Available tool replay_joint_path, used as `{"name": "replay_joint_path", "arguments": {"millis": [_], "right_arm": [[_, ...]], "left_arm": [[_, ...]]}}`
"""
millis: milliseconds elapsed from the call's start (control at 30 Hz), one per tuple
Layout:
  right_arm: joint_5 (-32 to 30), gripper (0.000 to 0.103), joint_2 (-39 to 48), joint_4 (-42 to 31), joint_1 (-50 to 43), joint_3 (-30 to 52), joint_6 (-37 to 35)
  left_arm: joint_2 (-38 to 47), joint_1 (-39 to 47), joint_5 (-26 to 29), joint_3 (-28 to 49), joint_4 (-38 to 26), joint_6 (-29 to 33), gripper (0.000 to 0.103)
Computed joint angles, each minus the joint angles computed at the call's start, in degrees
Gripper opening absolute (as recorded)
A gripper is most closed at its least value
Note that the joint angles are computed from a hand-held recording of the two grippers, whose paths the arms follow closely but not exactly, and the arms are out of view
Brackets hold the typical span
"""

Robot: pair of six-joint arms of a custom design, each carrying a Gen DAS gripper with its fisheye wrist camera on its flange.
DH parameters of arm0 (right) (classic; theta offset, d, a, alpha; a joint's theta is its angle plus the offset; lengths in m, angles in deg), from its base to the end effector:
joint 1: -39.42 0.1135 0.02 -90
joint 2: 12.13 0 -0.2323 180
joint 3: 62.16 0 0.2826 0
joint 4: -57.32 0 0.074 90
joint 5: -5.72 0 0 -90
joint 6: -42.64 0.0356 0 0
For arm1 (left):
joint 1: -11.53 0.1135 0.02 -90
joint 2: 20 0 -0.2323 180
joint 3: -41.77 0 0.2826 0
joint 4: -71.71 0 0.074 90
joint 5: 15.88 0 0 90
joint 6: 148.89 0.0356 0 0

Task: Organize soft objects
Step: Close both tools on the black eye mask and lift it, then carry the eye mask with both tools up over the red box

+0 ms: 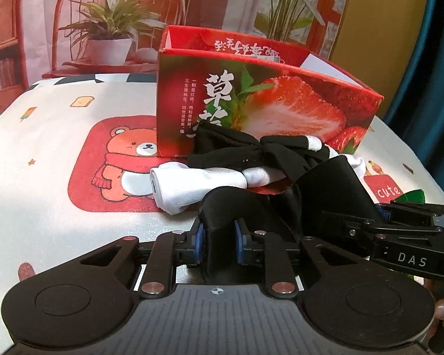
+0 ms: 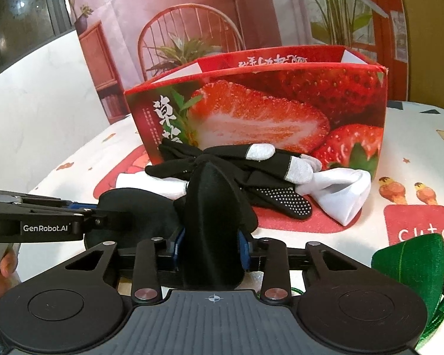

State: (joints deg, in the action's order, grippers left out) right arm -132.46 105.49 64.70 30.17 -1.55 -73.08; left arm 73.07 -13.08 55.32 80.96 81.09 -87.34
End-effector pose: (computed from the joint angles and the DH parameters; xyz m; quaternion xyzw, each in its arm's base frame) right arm 0.3447 -0.0293 0.0078 -0.2621 0.8278 0.2708 0.4156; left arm 0.2556 -0.1044 0.0417 -0.0936 0.9072 -0.0357 0.4086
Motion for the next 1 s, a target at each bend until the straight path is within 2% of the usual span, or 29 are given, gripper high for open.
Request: {"name": "replay_joint_path", "arguments": {"millis": [667, 1000], "right_arm": [[-2.08, 0.029, -0.16, 3.01, -1.16, -0.97, 2.12], [-4.35, 0.029, -2.41, 5.17, -2.05, -2.02, 4.58]], "left_arm": [[-1.09, 0.14, 0.23, -2.19, 3.34, 0.02, 0.022], [-8.11, -0.23, -0.91, -5.22, 4.33, 0.60, 0.021]]}}
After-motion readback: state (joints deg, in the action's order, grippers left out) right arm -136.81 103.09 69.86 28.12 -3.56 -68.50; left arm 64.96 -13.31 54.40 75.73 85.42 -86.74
